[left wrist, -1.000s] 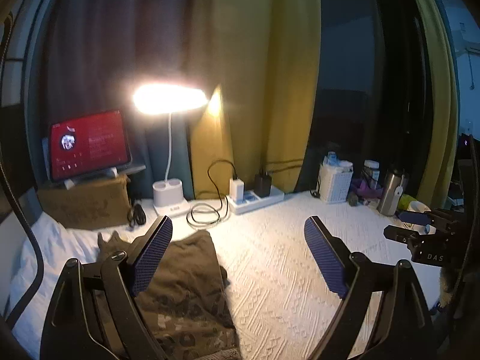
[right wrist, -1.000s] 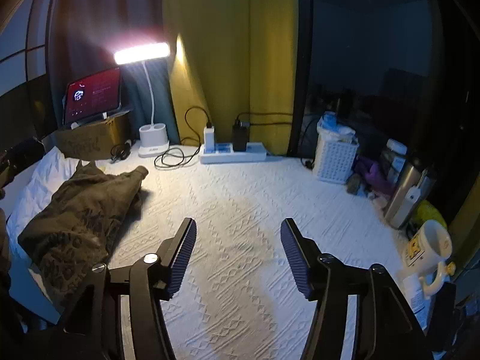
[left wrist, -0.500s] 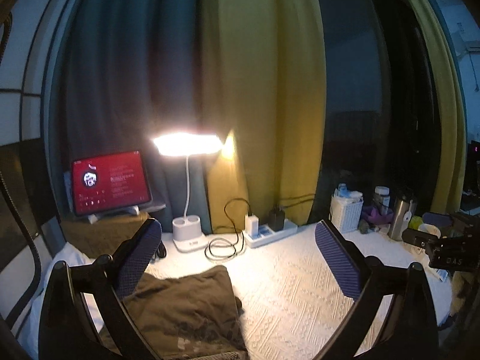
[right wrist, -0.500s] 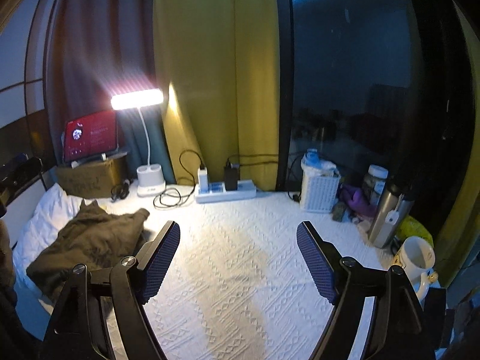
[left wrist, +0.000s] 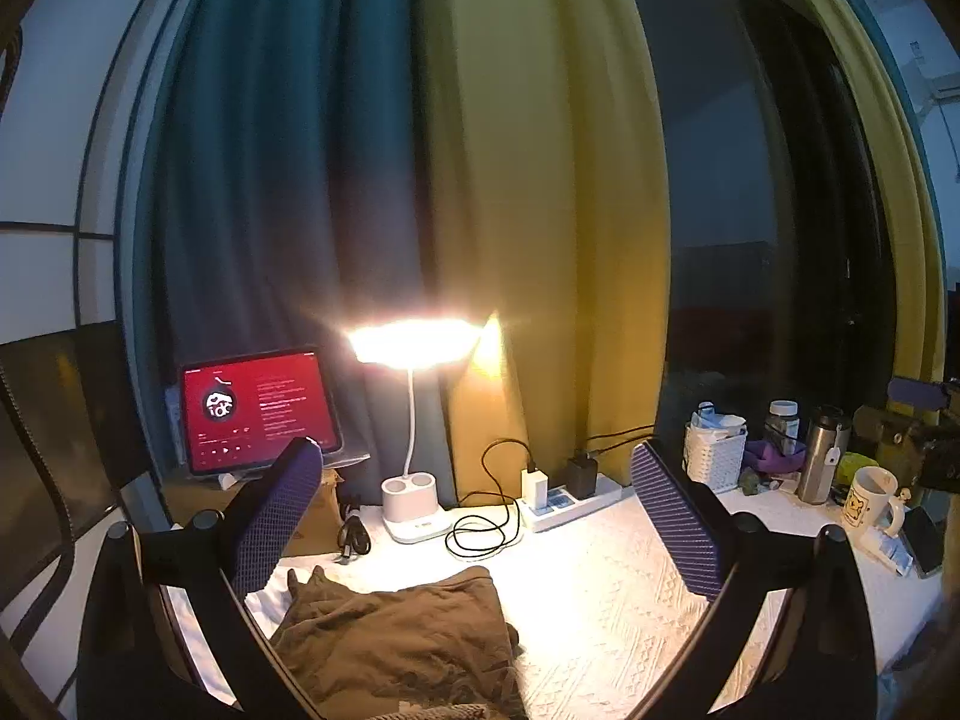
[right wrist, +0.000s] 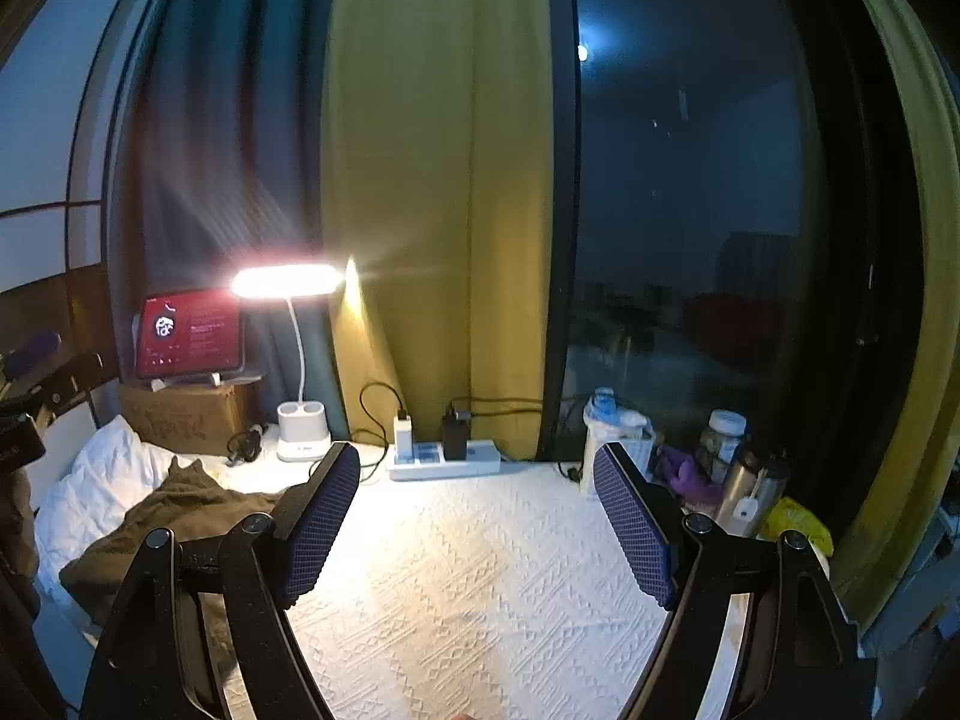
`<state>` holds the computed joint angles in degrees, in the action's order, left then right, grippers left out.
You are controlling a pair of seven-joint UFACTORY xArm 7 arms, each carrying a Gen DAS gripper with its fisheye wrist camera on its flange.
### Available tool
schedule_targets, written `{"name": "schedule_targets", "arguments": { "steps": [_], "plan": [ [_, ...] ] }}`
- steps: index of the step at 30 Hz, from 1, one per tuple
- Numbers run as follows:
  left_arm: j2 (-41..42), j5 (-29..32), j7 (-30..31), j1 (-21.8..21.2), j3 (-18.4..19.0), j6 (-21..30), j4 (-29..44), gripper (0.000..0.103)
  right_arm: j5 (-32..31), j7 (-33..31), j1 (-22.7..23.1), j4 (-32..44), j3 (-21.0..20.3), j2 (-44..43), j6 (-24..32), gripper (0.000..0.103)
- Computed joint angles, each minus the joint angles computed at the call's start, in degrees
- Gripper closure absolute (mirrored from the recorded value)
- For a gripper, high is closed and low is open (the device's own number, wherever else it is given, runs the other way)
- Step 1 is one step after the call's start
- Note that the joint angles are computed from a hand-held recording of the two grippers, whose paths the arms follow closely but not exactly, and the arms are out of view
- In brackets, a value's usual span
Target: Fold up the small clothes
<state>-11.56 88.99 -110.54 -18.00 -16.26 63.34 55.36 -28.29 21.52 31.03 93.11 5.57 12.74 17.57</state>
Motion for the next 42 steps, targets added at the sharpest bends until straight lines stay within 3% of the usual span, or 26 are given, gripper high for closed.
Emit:
{"name": "schedule_targets", "arguments": {
  "steps": [12, 42],
  "plan": [
    [-2.85, -3.51, -1.28, 1.19, -0.17, -0.2, -3.35, 0.001, -1.96, 1.37, 0.68, 1.52, -0.02, -0.08, 0.72, 0.021],
    [-2.16, -3.92, -1.16, 1.78, -0.45, -0.77, -3.6, 0.001, -3.86, 4.3, 0.95, 1.72, -1.21, 1.12, 2.8, 0.021]
  ]
}}
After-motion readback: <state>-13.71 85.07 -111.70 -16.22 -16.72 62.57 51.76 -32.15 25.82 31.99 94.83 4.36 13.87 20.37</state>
